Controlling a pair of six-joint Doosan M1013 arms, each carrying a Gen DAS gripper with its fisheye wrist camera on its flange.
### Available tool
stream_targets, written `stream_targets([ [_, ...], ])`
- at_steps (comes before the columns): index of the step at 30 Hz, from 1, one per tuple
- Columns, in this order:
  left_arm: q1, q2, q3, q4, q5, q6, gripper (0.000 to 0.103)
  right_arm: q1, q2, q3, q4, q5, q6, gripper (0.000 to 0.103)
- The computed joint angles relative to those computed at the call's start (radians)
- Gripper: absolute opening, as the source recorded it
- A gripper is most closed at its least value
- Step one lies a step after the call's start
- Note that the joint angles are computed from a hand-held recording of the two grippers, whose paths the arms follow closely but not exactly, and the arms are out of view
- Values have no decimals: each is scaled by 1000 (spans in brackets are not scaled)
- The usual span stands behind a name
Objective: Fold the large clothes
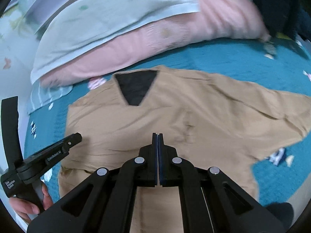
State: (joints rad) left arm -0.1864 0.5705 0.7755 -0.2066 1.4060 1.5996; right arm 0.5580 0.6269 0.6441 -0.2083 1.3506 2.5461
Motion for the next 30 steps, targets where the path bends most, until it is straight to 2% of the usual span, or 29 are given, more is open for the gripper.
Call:
stream_targets([
  [4,26,-25,81,-60,-83,50,1,13,64,-65,14,-10,-46,1],
  [7,32,-28,119,-93,-96,90,0,20,107,-96,47,-19,-76,1],
  [9,33,-28,150,-99,-103,130,0,21,117,-84,78,-49,-95,1],
  [13,38,-39,221,-109,-158,192,0,23,139,-76,109,-50,-160,1],
  [17,66,-42,237,-174,-179,246,0,11,95,13,133,-112,-202,0],
  [21,85,-57,250,-122,-231,221,1,6,59,59,69,-85,-177,0],
  [23,104,-58,243,-108,-235,179,1,6,49,69,12,-30,-141,0],
  [26,131,-52,229,-117,-229,131,1,-17,-8,174,27,-68,-59,0],
  [28,141,-48,232,-129,-230,127,2,-33,-44,251,76,-159,-18,0],
  [30,151,-41,229,-161,-219,109,2,-30,-37,237,65,-143,-5,0],
])
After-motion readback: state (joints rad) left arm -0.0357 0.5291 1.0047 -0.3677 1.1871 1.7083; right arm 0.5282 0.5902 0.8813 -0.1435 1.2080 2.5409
